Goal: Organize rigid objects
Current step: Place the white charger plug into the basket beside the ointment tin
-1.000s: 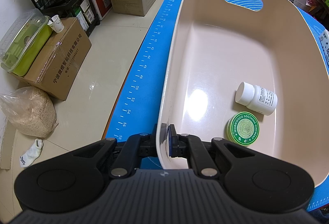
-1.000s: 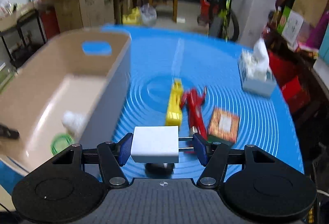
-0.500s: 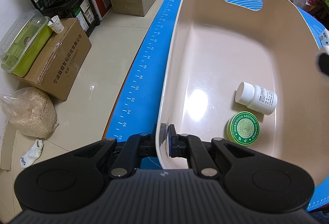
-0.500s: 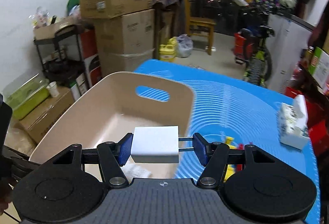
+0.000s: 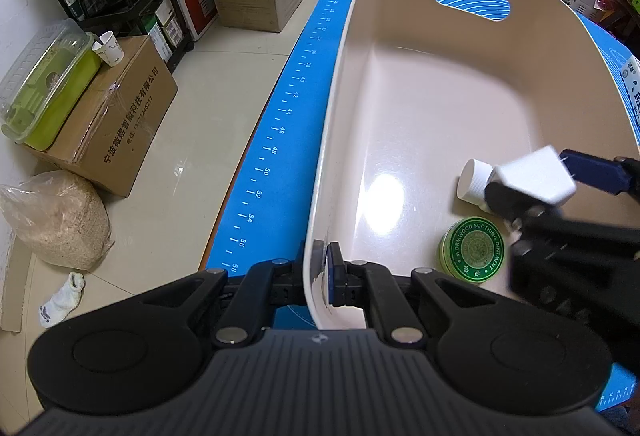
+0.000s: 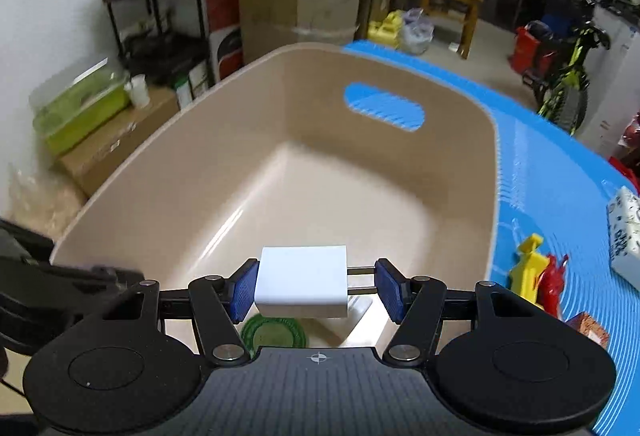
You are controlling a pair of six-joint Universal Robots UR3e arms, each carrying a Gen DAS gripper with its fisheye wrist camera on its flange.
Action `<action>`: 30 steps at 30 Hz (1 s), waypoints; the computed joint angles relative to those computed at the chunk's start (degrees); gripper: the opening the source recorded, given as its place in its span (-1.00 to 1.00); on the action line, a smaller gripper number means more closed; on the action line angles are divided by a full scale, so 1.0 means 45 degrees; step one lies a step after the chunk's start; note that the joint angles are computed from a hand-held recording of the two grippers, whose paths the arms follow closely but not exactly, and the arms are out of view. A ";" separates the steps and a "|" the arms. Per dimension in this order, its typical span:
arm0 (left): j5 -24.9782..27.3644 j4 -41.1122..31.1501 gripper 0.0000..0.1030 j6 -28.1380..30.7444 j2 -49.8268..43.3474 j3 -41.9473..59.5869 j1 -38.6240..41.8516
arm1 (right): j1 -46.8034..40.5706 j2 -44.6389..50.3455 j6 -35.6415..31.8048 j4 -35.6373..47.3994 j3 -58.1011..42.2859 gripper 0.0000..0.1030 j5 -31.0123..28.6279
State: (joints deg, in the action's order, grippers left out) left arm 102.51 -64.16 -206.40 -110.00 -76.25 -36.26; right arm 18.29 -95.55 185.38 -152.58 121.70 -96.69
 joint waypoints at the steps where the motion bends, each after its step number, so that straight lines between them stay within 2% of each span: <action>1: 0.0005 0.0017 -0.82 0.0011 0.0023 -0.0040 0.0006 | 0.0183 0.0178 -0.0096 0.0146 -0.0166 0.28 -0.0148; 11: 0.0016 -0.0020 -0.82 -0.0002 -0.0023 0.0030 -0.0008 | 0.0148 0.0822 -0.0216 0.2260 -0.1366 0.29 0.0445; 15: 0.0023 -0.0044 -0.82 -0.0007 -0.0074 0.0095 -0.0021 | -0.0101 0.0473 -0.0142 0.2050 -0.1065 0.40 0.0798; 20: 0.0026 -0.0040 -0.82 -0.0006 -0.0069 0.0084 -0.0020 | -0.0456 -0.0142 0.0183 0.1802 -0.0713 0.45 0.1311; 22: 0.0037 -0.0026 -0.82 -0.0001 -0.0057 0.0055 -0.0023 | -0.0464 -0.0393 0.0240 0.1680 -0.0725 0.49 0.1219; 24: 0.0024 -0.0044 -0.82 -0.0007 -0.0067 0.0087 -0.0015 | -0.0327 -0.0688 0.0258 0.1474 -0.0707 0.64 0.0723; 30: 0.0045 -0.0060 -0.82 -0.0024 -0.0103 0.0123 -0.0050 | -0.1057 -0.1821 0.0163 0.1664 -0.0778 0.66 0.0693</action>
State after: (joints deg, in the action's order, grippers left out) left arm 102.71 -64.42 -206.51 -110.46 -75.70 -36.48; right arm 13.53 -103.75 186.11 -145.09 118.20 -93.57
